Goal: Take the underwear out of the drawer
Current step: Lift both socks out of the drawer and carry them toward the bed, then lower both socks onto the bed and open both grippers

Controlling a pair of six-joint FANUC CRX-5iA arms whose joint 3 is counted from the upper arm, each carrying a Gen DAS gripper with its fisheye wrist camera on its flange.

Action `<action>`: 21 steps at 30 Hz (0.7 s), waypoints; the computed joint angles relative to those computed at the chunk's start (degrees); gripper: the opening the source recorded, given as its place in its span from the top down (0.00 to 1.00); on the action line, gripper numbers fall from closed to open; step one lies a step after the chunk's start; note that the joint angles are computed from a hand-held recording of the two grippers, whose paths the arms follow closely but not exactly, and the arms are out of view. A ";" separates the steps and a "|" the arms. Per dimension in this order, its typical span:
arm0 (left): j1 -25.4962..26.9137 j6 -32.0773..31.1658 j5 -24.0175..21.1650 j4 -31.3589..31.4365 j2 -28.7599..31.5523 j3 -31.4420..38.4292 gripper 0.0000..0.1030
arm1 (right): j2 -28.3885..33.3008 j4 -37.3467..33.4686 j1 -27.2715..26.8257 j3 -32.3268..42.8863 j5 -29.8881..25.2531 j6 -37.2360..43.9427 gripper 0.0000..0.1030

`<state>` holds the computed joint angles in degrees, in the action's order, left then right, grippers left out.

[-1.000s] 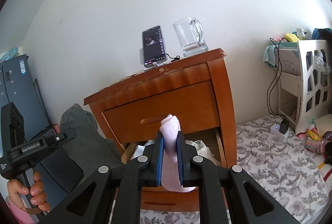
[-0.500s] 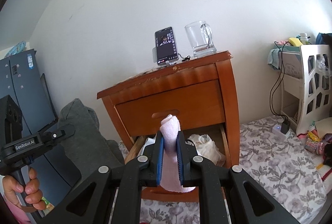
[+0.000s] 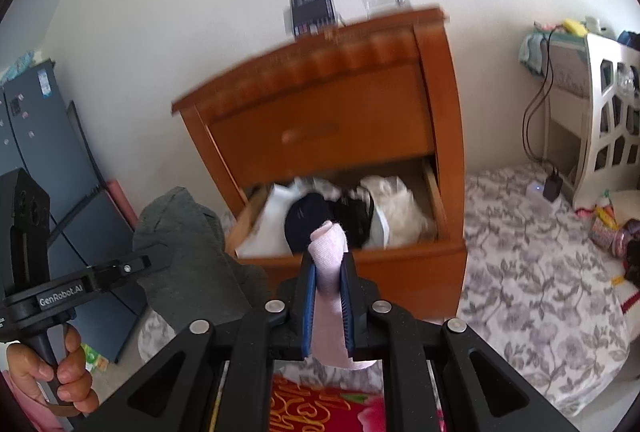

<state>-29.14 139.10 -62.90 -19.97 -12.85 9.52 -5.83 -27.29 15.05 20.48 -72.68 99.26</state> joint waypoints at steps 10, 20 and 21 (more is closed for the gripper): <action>4.63 1.26 -0.48 8.21 2.58 -7.16 0.94 | 2.70 6.22 2.92 -5.00 -3.44 -4.19 0.88; 7.16 0.91 0.67 12.30 4.17 -11.36 0.94 | 5.97 9.00 4.14 -6.04 -3.49 -6.26 0.88; 7.35 0.93 0.74 12.64 4.34 -11.67 0.94 | 6.34 9.38 4.38 -6.07 -3.32 -6.45 0.88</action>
